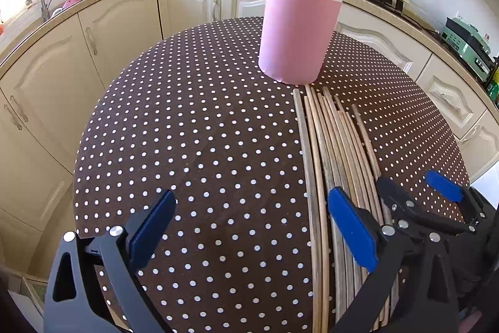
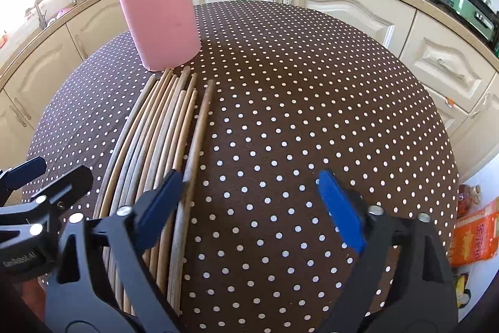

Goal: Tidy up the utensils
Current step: 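Lower both open grippers toward the bundle of wooden chopsticks, then close the right gripper on one chopstick while the left gripper closes on another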

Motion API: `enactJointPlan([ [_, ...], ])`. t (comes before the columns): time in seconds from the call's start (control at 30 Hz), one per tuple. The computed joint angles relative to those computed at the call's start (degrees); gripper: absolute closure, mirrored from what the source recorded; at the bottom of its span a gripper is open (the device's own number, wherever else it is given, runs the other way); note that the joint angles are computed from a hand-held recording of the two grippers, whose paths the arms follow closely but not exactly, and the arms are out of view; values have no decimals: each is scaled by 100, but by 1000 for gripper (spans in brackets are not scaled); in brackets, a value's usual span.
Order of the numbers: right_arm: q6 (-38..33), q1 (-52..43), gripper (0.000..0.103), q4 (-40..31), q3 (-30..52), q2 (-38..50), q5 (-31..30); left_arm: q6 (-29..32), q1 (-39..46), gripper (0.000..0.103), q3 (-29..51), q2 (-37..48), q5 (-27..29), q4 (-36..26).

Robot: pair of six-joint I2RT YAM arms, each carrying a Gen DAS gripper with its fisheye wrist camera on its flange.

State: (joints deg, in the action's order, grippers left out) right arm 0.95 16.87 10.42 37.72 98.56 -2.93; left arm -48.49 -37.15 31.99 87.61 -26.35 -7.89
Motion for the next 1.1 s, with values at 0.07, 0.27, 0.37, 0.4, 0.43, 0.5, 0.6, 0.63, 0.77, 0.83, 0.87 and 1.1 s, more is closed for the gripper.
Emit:
enactJointPlan([
  [0.07, -20, 135, 40, 16, 6, -1, 267, -4, -13, 6, 71, 92, -7, -25],
  [0.27, -273, 167, 75, -5, 90, 21, -33, -74, 22, 6, 209, 290, 12, -109],
  [0.37, -249, 122, 81, 33, 78, 39, -155, -116, 52, 6, 273, 386, -8, -165],
  [0.4, -256, 86, 82, 32, 77, 36, -202, -121, 68, 6, 311, 430, -11, -184],
  [0.43, -255, 79, 83, 42, 88, 54, -224, -109, 91, 6, 357, 488, -2, -185],
  [0.5, -240, 61, 83, 75, 45, 38, -280, -82, 131, 6, 389, 562, 25, -169],
  [0.6, -223, 63, 83, 88, 24, 26, -295, -6, 218, 6, 524, 730, 69, -178],
  [0.63, -224, 61, 83, 89, 23, 26, -297, 14, 234, 6, 544, 761, 67, -156],
  [0.77, -221, 14, 83, 88, -4, 0, -373, 101, 320, 6, 740, 982, -6, -101],
  [0.83, -210, -8, 83, 90, -14, -10, -422, 166, 383, 6, 837, 1073, -27, -67],
  [0.87, -212, -19, 83, 100, -29, -16, -439, 197, 399, 6, 923, 1164, -68, -77],
  [1.1, -231, -7, 83, 118, -53, -37, -388, 364, 703, 7, 1677, 1745, -98, -306],
])
